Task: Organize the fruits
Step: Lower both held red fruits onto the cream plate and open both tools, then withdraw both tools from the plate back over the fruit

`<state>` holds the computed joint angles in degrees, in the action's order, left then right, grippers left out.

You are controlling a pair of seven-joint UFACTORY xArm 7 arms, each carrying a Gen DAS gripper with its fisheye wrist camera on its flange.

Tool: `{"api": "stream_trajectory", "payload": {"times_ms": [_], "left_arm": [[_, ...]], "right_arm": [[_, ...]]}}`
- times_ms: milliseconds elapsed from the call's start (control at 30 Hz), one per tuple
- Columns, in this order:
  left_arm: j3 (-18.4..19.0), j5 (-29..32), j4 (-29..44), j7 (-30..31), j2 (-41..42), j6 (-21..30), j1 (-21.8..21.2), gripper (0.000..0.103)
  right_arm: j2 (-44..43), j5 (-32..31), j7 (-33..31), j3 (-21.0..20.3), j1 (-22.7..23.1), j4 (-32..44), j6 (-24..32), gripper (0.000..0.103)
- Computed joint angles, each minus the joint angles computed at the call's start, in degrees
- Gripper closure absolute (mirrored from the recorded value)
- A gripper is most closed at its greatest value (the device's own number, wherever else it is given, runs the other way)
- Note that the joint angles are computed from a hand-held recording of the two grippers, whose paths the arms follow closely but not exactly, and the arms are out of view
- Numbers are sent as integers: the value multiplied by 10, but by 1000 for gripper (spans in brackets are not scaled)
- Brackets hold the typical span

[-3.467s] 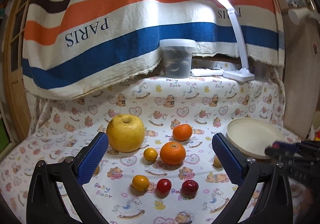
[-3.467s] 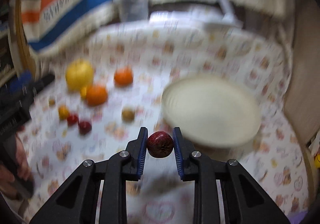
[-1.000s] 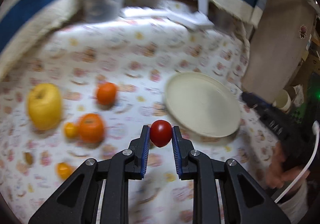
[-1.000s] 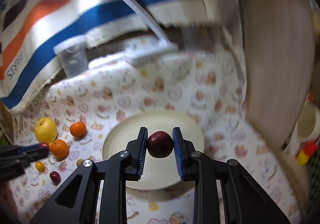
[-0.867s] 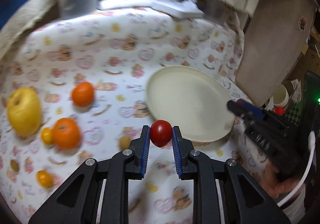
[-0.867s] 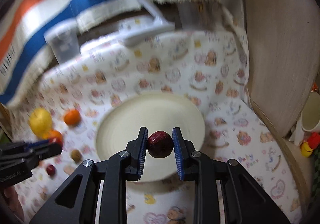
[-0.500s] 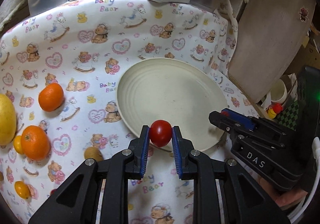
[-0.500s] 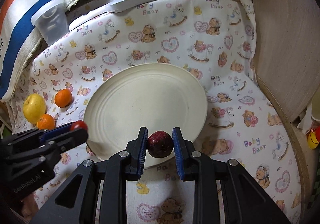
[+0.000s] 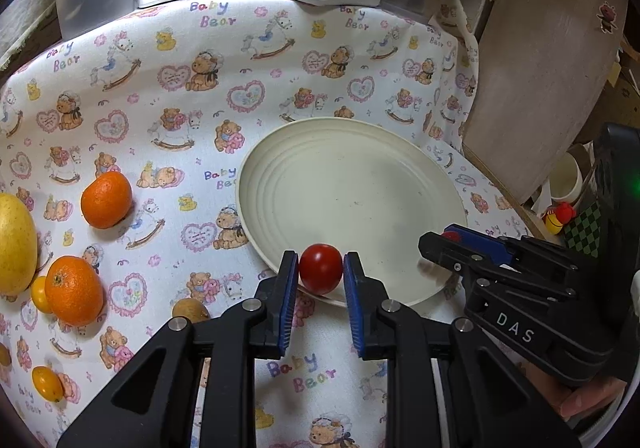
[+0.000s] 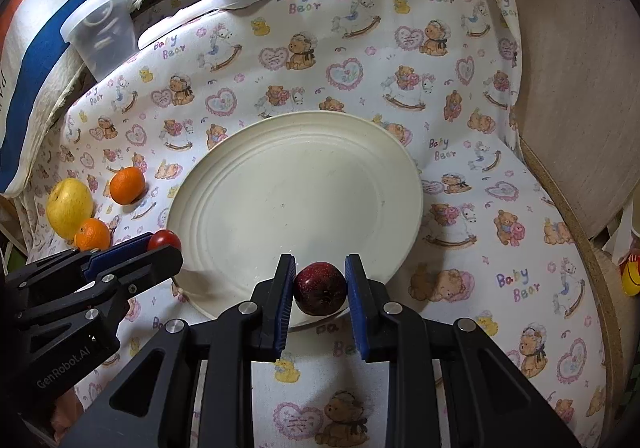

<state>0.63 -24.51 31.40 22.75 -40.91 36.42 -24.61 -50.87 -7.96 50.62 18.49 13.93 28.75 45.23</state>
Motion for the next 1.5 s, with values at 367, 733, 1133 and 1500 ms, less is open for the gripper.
{"api": "stream_trajectory", "payload": {"times_ms": [367, 733, 1133, 1500], "left_arm": [[3, 9, -18, -1, -35, -31, 6, 65], [2, 85, -87, -16, -183, -86, 41, 20], [86, 110, -176, 12, -319, -181, 57, 0], [113, 114, -198, 8, -349, -188, 78, 0]], "right_arm": [[4, -13, 1, 12, -3, 4, -4, 56], [-53, -52, 35, 52, -16, -14, -79, 42], [-107, -97, 64, 113, -54, -35, -176, 17], [-99, -103, 81, 138, -64, -37, -182, 14]]}}
